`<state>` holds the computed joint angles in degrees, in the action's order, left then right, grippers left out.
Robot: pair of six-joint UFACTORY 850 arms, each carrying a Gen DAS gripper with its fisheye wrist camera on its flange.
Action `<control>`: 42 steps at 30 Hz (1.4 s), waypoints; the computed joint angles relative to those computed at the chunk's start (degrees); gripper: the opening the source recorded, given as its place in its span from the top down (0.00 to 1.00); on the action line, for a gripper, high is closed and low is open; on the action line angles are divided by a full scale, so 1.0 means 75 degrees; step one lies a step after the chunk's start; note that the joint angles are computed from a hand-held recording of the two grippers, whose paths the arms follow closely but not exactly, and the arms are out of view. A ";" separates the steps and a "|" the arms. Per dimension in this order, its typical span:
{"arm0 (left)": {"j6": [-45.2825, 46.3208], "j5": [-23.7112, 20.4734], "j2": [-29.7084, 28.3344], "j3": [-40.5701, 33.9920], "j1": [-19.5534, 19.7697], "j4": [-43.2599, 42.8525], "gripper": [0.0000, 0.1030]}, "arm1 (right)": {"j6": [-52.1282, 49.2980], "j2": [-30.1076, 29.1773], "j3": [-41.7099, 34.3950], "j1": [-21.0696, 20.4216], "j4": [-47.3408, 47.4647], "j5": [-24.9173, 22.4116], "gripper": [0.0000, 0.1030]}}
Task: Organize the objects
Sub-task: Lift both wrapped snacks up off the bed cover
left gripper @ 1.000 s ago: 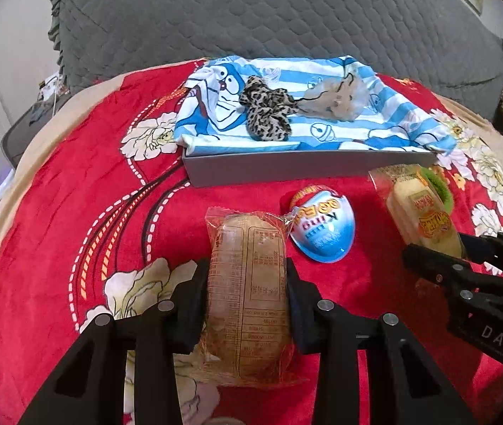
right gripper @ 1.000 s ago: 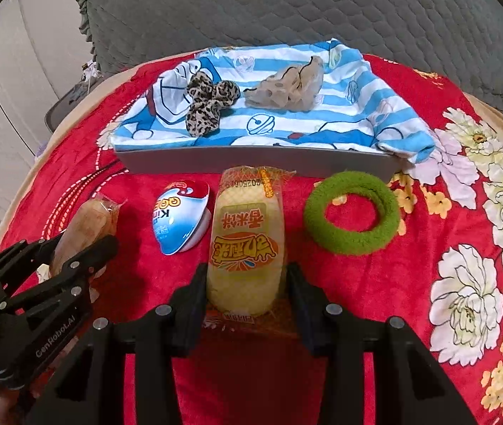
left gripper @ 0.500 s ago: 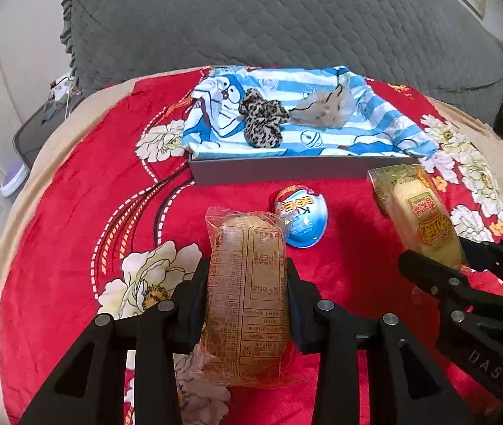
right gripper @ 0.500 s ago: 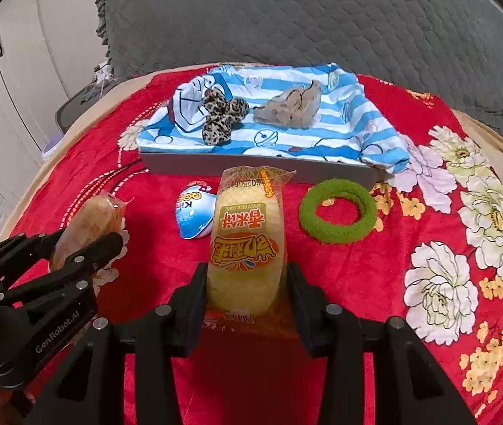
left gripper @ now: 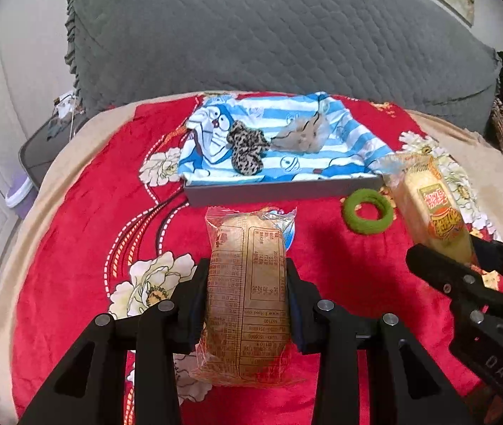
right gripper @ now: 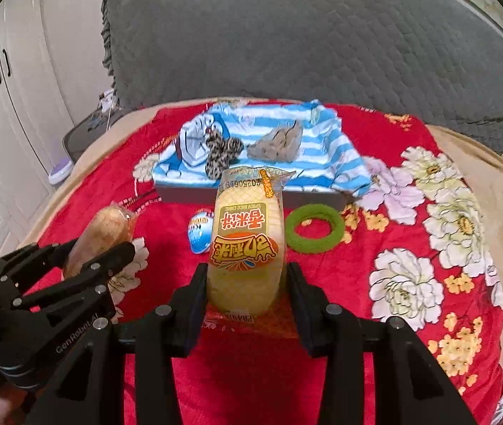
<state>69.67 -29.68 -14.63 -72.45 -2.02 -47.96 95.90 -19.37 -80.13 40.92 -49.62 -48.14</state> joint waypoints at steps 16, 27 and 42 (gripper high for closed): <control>0.0570 -0.0520 0.0876 0.0078 0.0172 -0.0912 0.62 | 0.0594 0.0534 -0.0150 0.0630 -0.1091 -0.1185 0.58; 0.0495 -0.0756 0.1014 -0.0131 0.0222 -0.1237 0.62 | 0.0613 0.0585 -0.0401 0.0736 -0.1510 -0.1584 0.58; 0.0158 -0.0405 0.0768 -0.0733 -0.0026 -0.1039 0.62 | 0.0577 0.0653 -0.0736 0.0555 -0.2250 -0.1605 0.58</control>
